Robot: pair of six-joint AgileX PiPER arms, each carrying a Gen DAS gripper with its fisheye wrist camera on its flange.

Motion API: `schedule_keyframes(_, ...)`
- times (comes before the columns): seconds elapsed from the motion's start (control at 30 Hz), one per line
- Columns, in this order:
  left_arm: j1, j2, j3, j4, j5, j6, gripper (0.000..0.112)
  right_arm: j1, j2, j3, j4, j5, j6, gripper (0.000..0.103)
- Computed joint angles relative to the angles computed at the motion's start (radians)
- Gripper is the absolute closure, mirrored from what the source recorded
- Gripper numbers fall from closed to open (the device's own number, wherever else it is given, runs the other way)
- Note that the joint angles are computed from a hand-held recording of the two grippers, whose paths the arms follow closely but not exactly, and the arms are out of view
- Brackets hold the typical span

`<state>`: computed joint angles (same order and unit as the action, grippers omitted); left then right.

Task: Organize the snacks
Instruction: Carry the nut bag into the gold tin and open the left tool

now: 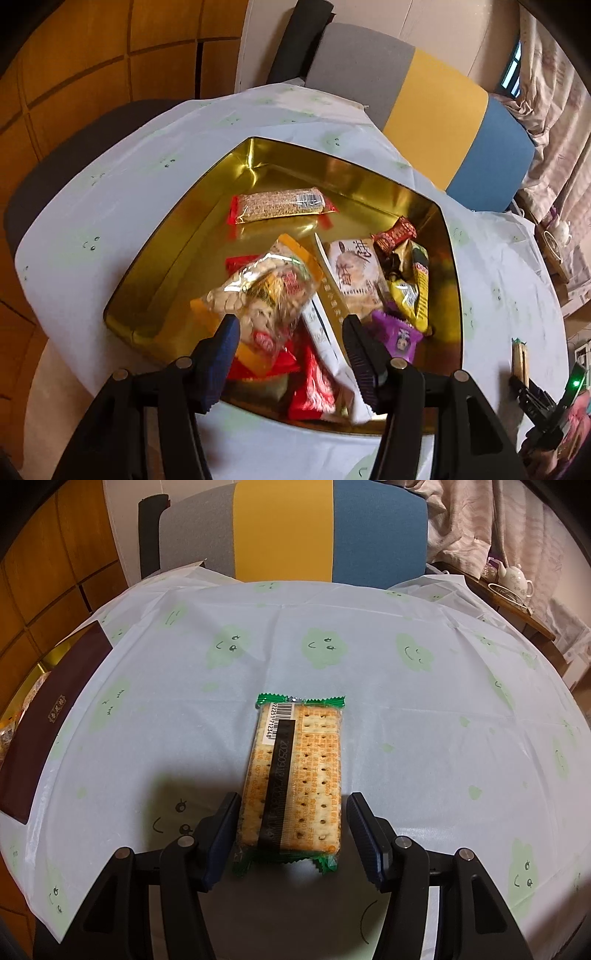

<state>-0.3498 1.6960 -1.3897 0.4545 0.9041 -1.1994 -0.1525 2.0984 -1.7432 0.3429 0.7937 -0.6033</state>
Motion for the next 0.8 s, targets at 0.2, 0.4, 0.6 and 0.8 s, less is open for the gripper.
schedule_keyframes(0.2,-0.058,-0.014,0.005,0.033,0.021,-0.038,0.054,0.005,-0.008,0.006,-0.013,0.002,0.024,0.046)
schedule_keyframes(0.4,-0.106,-0.026,0.006,0.066,0.039,-0.059,0.054,0.013,-0.014,-0.003,-0.045,0.029,0.054,0.048)
schedule_keyframes(0.6,-0.137,-0.038,0.013,0.093,0.049,-0.066,0.054,0.022,-0.018,-0.019,-0.078,0.068,0.095,0.052)
schedule_keyframes(0.8,-0.142,-0.055,0.033,0.095,0.040,-0.071,0.054,0.024,-0.010,-0.050,-0.074,0.112,0.122,0.054)
